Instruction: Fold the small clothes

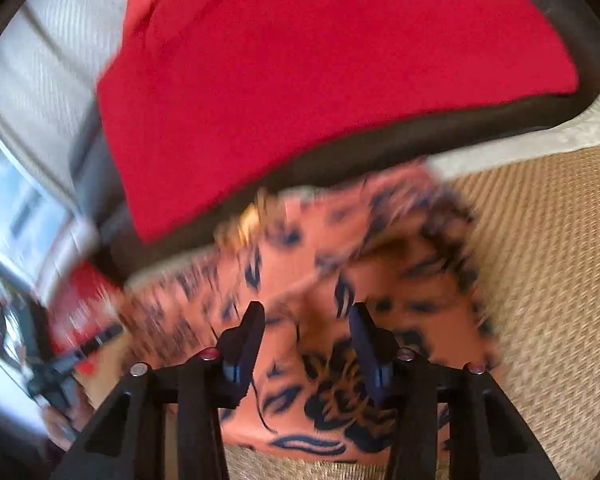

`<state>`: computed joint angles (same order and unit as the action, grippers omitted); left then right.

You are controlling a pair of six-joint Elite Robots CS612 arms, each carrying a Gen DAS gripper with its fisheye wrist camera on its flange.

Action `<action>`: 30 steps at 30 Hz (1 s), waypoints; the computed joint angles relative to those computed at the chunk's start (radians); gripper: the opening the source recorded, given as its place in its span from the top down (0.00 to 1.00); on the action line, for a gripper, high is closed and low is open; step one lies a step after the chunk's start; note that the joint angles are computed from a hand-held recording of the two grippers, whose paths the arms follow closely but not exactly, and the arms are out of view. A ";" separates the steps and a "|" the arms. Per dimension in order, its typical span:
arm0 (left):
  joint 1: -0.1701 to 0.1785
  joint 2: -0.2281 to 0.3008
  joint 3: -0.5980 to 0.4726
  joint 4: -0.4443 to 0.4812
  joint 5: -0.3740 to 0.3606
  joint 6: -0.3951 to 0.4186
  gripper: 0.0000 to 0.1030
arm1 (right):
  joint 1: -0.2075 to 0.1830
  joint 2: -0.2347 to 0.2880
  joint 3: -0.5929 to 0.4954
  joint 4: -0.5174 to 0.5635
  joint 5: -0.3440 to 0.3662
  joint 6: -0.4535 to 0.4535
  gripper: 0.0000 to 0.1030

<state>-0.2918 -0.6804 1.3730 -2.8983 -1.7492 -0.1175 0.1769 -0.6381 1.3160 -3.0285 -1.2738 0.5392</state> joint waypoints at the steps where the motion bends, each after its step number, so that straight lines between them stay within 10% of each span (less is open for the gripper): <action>1: -0.002 0.006 -0.015 0.034 -0.007 0.008 0.53 | 0.013 0.002 -0.009 0.041 -0.014 -0.039 0.55; 8: 0.013 0.106 -0.196 0.207 -0.013 -0.059 0.54 | 0.034 0.100 -0.207 0.169 -0.065 -0.080 0.55; 17: 0.031 0.131 -0.203 -0.134 0.053 -0.214 0.50 | 0.014 0.211 -0.339 -0.166 -0.116 0.149 0.53; 30: -0.011 0.077 -0.107 0.011 0.225 -0.171 0.44 | 0.018 0.093 -0.185 -0.069 -0.089 0.065 0.53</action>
<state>-0.3024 -0.6039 1.2655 -2.8872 -1.5243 -0.2889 0.1947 -0.5449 1.1306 -3.0978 -1.3631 0.6040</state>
